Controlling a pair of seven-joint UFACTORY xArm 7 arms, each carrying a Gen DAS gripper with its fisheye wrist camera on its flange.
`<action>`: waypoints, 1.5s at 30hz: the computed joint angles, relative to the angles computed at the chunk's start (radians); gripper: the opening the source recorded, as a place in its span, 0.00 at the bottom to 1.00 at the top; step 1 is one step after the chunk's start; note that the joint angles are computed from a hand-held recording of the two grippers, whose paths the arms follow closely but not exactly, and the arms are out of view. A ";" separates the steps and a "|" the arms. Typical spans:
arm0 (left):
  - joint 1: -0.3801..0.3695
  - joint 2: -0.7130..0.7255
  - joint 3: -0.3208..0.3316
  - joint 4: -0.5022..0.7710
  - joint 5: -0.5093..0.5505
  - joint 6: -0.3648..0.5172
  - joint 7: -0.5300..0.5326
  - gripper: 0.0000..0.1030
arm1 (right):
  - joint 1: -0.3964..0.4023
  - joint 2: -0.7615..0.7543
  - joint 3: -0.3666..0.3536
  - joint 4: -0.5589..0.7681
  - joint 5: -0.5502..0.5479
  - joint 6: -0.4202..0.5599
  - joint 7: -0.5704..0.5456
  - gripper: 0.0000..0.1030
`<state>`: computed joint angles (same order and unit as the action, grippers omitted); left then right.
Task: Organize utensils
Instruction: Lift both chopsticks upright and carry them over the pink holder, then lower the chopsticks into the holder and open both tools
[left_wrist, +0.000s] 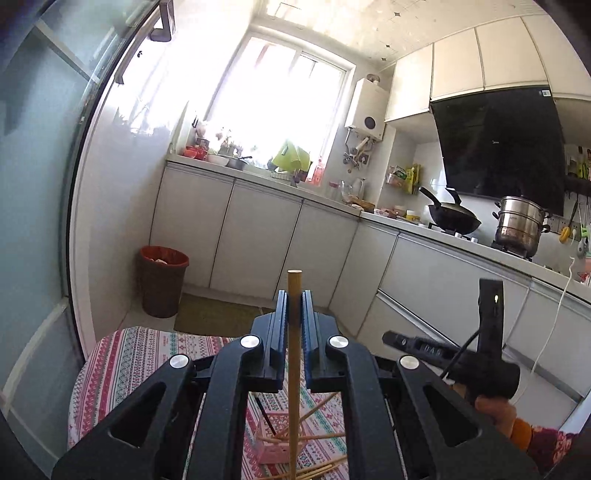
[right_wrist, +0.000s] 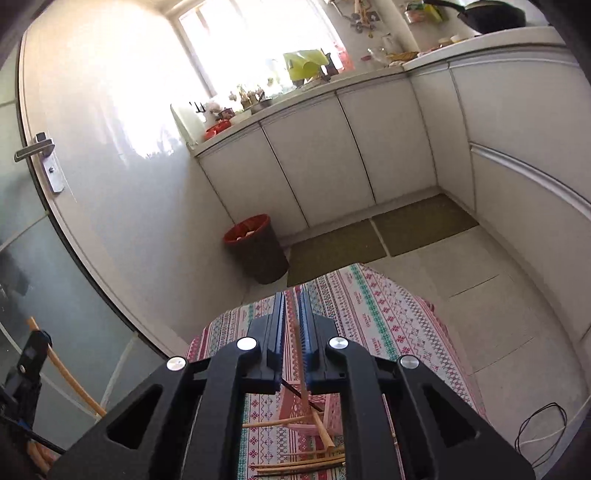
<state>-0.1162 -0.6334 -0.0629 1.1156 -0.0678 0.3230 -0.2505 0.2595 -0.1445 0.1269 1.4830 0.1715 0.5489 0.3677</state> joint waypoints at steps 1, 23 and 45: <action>0.013 0.017 -0.010 0.011 0.007 -0.016 -0.008 0.06 | -0.001 -0.007 -0.003 -0.019 0.009 -0.017 0.001 0.18; 0.311 0.258 -0.280 0.117 0.426 -0.050 -0.499 0.27 | -0.007 -0.328 -0.075 -0.410 0.087 -0.034 -0.074 0.46; 0.060 -0.049 -0.143 -0.091 0.265 0.064 -0.231 0.93 | -0.048 -0.472 -0.064 -0.541 0.056 0.030 0.073 0.90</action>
<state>-0.0565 -0.6819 -0.2058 1.0250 0.1972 0.3870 -0.4820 0.2119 -0.6168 0.0630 0.9417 0.2271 0.5789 0.4409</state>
